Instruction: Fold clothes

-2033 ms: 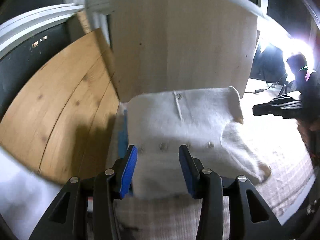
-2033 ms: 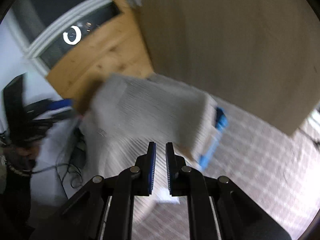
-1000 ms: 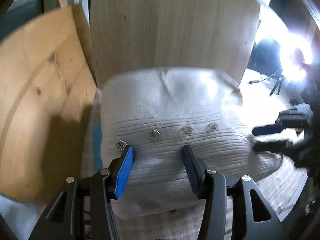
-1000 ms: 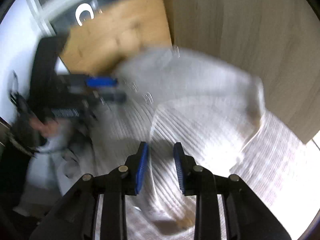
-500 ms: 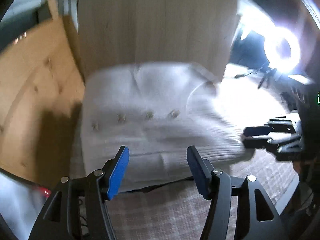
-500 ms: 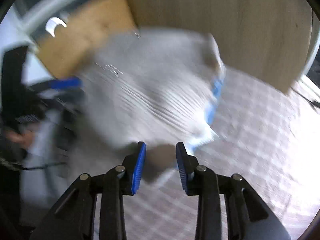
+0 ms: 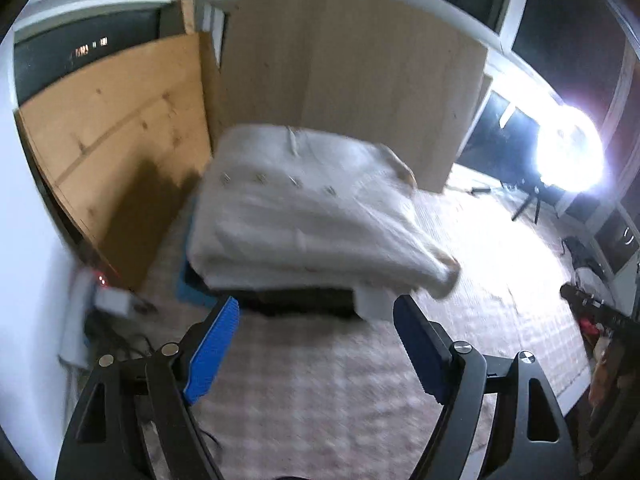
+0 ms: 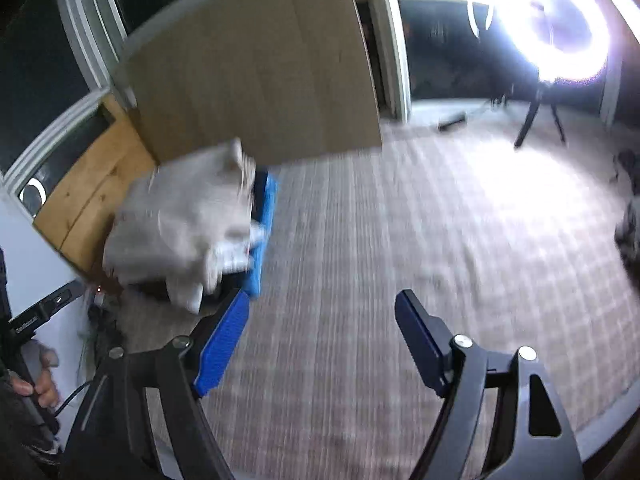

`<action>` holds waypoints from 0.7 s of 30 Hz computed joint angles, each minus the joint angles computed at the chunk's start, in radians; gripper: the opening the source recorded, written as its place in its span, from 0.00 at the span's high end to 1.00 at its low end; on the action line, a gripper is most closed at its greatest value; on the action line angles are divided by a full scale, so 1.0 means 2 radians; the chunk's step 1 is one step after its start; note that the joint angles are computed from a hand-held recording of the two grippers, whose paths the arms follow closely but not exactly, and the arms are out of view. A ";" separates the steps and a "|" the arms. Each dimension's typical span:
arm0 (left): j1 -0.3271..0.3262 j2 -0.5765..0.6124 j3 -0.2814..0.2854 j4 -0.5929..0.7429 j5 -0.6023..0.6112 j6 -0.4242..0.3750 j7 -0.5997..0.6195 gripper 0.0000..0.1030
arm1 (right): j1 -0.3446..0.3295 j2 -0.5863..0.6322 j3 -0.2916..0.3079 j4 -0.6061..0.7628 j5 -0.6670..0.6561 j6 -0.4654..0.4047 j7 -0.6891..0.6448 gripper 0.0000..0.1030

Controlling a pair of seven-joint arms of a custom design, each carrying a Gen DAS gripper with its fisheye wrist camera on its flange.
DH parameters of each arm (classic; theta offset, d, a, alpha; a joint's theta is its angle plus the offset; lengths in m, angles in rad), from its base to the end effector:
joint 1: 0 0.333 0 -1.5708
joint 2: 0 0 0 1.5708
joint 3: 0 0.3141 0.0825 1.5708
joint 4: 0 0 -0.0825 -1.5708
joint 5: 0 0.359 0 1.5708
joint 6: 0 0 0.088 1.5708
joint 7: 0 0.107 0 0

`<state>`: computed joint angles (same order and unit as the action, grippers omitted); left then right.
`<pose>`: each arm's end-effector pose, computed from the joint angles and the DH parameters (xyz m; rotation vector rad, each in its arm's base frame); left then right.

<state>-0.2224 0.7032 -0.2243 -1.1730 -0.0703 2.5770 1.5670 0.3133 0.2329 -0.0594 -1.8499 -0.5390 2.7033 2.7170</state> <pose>0.7170 -0.2753 0.4729 -1.6351 2.1977 -1.0022 0.6119 0.1800 0.4755 -1.3203 2.1447 -0.5684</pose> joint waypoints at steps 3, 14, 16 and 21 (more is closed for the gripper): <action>-0.019 -0.021 0.001 -0.033 0.015 0.021 -0.003 0.24 | -0.004 -0.002 0.013 0.005 0.031 -0.032 -0.044 0.27; -0.113 -0.046 0.053 -0.048 0.105 0.000 -0.129 0.24 | -0.015 -0.077 0.018 -0.057 -0.020 -0.056 -0.047 0.27; -0.130 -0.050 0.059 -0.049 0.127 -0.011 -0.177 0.24 | -0.030 -0.102 0.021 -0.087 -0.016 -0.045 -0.062 0.27; -0.180 -0.045 0.064 -0.020 0.188 -0.042 -0.274 0.24 | -0.069 -0.156 0.023 -0.158 0.039 -0.009 -0.144 0.27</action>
<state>-0.5831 0.6135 -0.0969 -1.2131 0.3065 2.4936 1.0196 0.1754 -0.0784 -0.0129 -2.1655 -0.4615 2.6847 2.4292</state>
